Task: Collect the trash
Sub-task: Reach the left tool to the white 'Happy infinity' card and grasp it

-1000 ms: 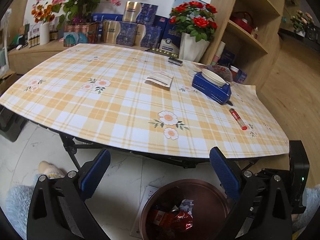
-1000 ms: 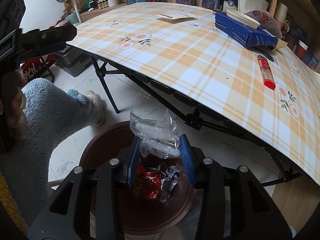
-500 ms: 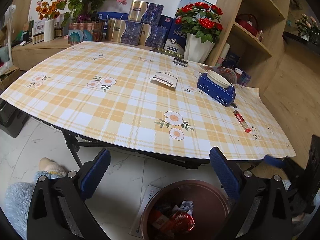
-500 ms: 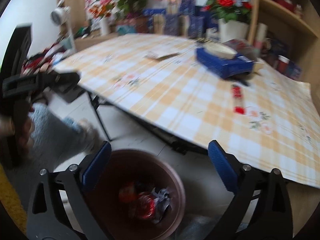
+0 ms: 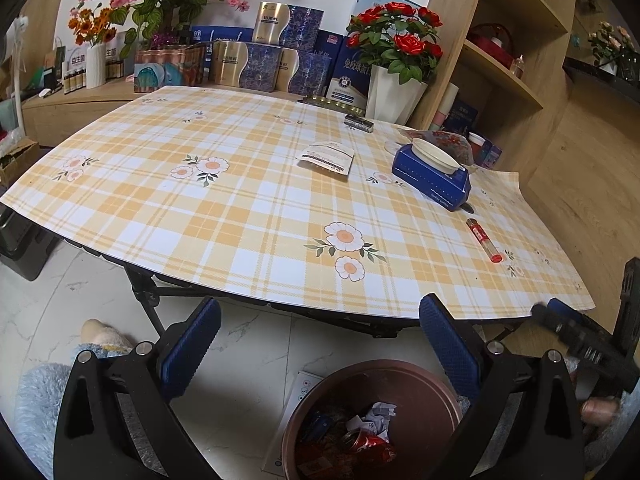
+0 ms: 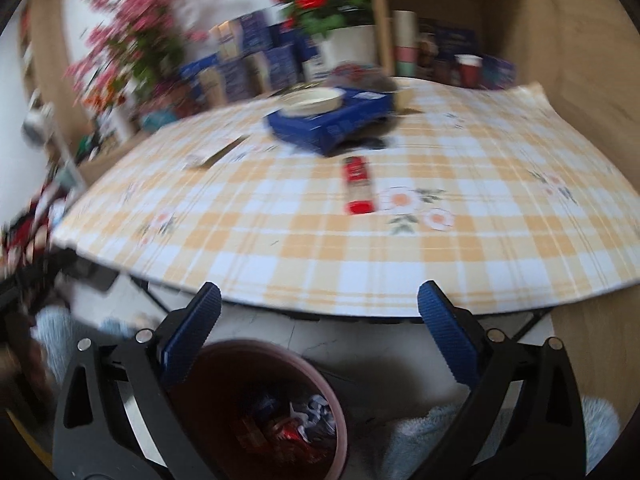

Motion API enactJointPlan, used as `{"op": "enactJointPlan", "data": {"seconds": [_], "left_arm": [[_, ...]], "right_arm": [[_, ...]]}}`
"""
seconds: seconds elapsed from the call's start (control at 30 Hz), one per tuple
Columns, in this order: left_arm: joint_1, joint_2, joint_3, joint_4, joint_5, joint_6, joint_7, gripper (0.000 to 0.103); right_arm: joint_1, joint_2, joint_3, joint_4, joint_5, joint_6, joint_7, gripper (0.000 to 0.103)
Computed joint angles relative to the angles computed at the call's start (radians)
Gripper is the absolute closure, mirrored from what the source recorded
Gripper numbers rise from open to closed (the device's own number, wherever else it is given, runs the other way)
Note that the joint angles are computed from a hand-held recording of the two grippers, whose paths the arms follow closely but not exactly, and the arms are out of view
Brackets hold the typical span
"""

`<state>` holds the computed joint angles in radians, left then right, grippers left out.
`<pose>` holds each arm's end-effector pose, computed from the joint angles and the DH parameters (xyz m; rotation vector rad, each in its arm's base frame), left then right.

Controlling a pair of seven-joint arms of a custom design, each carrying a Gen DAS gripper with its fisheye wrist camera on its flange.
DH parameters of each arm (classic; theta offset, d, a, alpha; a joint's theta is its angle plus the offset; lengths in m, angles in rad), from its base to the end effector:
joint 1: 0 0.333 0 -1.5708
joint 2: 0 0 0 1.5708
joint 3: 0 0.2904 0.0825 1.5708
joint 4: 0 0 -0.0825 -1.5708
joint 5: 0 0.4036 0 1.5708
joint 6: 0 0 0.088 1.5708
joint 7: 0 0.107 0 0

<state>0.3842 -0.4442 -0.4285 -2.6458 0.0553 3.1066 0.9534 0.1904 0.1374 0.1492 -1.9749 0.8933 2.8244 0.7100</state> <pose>0.4668 -0.0280 0.4430 -2.0744 1.2694 -0.8837 0.6142 0.1724 0.4326 -1.9378 1.2427 -0.3307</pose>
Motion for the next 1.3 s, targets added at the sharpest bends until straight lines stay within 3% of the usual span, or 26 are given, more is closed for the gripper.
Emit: {"op": "enactJointPlan", "data": {"seconds": [0.17, 0.2, 0.27, 0.4, 0.43, 0.5, 0.6, 0.73, 0.83, 0.97, 1.17, 1.27, 1.3], "left_arm": [[0.042, -0.020, -0.045, 0.005, 0.021, -0.020, -0.036, 0.006], [0.029, -0.018, -0.031, 0.008, 0.023, -0.022, -0.029, 0.006], [-0.049, 0.022, 0.053, 0.039, 0.003, -0.041, 0.024, 0.006], [-0.068, 0.088, 0.100, 0.128, 0.030, -0.085, 0.060, 0.006], [-0.099, 0.120, 0.139, 0.165, 0.020, -0.101, 0.094, 0.006], [-0.213, 0.192, 0.255, 0.252, -0.074, -0.155, 0.211, 0.006], [-0.297, 0.315, 0.351, 0.414, -0.229, -0.239, 0.362, 0.006], [-0.287, 0.493, 0.366, 0.636, -0.174, -0.310, 0.401, 0.006], [-0.284, 0.633, 0.381, 0.822, -0.149, -0.407, 0.433, 0.006], [-0.293, 0.806, 0.412, 1.049, -0.094, -0.536, 0.425, 0.006], [-0.299, 0.951, 0.418, 1.242, -0.048, -0.633, 0.486, 0.006], [-0.308, 0.995, 0.423, 1.297, -0.024, -0.655, 0.520, 0.006], [-0.313, 1.005, 0.427, 1.311, -0.015, -0.666, 0.524, 0.013]], "right_arm": [[-0.017, 0.009, -0.012, 0.006, 0.020, 0.036, 0.099, 0.006], [-0.021, 0.007, -0.010, 0.004, 0.026, 0.043, 0.107, 0.006], [-0.031, 0.000, -0.005, 0.002, 0.065, 0.051, 0.096, 0.006], [-0.033, 0.001, -0.006, 0.009, 0.108, 0.047, 0.092, 0.006], [-0.030, 0.008, -0.007, 0.014, 0.106, 0.053, 0.103, 0.006], [-0.032, 0.016, -0.007, 0.023, 0.103, 0.049, 0.112, 0.006], [-0.038, 0.029, -0.001, 0.037, 0.100, 0.032, 0.116, 0.006], [-0.044, 0.024, 0.001, 0.034, 0.125, 0.023, 0.088, 0.006], [-0.046, 0.030, -0.004, 0.044, 0.118, 0.015, 0.089, 0.006], [-0.051, 0.058, -0.016, 0.070, 0.049, -0.006, 0.181, 0.006], [-0.068, 0.089, -0.004, 0.115, -0.018, -0.038, 0.253, 0.006], [-0.054, 0.113, -0.017, 0.151, -0.135, -0.060, 0.344, 0.006], [-0.051, 0.123, -0.019, 0.166, -0.177, -0.068, 0.373, 0.006]]}}
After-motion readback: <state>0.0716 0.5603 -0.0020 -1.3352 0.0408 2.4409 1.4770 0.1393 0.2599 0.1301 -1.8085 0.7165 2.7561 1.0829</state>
